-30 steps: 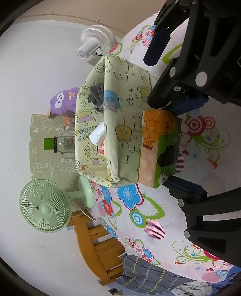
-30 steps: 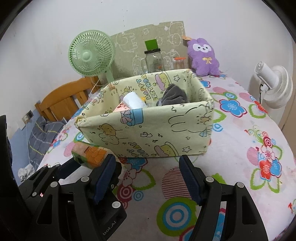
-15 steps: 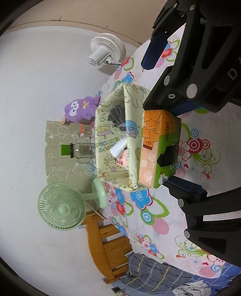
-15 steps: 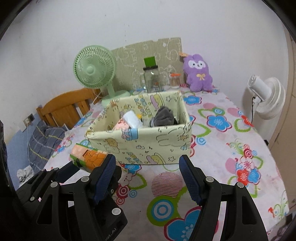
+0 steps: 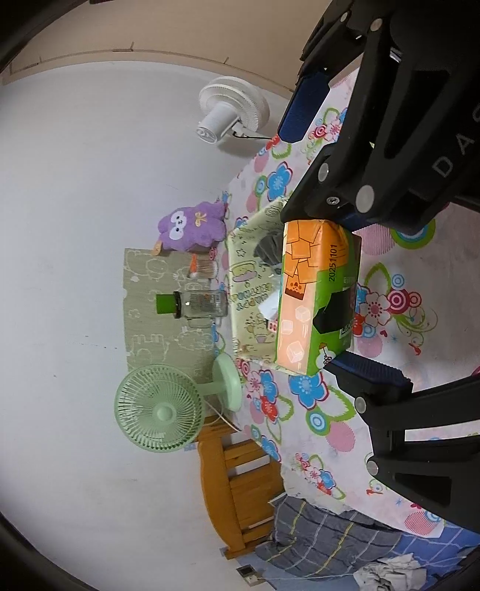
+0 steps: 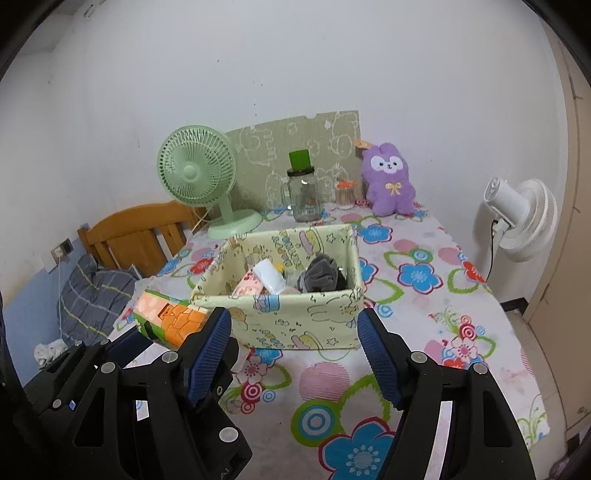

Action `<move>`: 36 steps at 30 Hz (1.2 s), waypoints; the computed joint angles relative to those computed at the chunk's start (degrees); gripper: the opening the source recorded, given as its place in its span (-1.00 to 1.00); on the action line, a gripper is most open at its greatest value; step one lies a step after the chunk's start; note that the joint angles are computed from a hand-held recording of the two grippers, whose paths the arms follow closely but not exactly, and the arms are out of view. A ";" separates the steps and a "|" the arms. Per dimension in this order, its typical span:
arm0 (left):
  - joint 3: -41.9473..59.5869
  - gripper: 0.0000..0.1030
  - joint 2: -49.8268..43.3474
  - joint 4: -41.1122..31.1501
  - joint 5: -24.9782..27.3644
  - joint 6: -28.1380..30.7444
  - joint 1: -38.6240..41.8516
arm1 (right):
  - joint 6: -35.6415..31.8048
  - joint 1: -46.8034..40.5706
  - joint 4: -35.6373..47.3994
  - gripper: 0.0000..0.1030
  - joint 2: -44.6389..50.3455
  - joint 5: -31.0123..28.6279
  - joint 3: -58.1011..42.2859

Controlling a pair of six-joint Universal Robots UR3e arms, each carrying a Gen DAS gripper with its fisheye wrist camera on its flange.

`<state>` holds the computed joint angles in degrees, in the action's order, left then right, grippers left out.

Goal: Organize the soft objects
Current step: 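Lift the tissue box with the left gripper and carry it over the basket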

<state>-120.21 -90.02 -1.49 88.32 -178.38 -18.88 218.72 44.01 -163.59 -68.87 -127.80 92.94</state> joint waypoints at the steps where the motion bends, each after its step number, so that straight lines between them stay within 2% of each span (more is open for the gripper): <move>1: 0.23 0.25 0.17 -0.17 0.08 0.00 -0.10 | -0.04 0.09 0.14 0.44 -0.18 -0.23 -0.11; 19: 7.80 0.25 -0.51 -4.06 -0.99 0.21 0.25 | -2.38 -0.89 3.88 0.45 -1.19 -1.83 -5.81; 36: 18.32 0.25 -9.43 -5.47 -2.86 0.04 1.30 | -6.01 -6.36 7.62 0.53 2.67 0.74 -14.36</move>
<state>-101.89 -99.45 -6.96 85.46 -178.34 -17.57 212.71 37.66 -155.97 -66.20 -127.06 78.58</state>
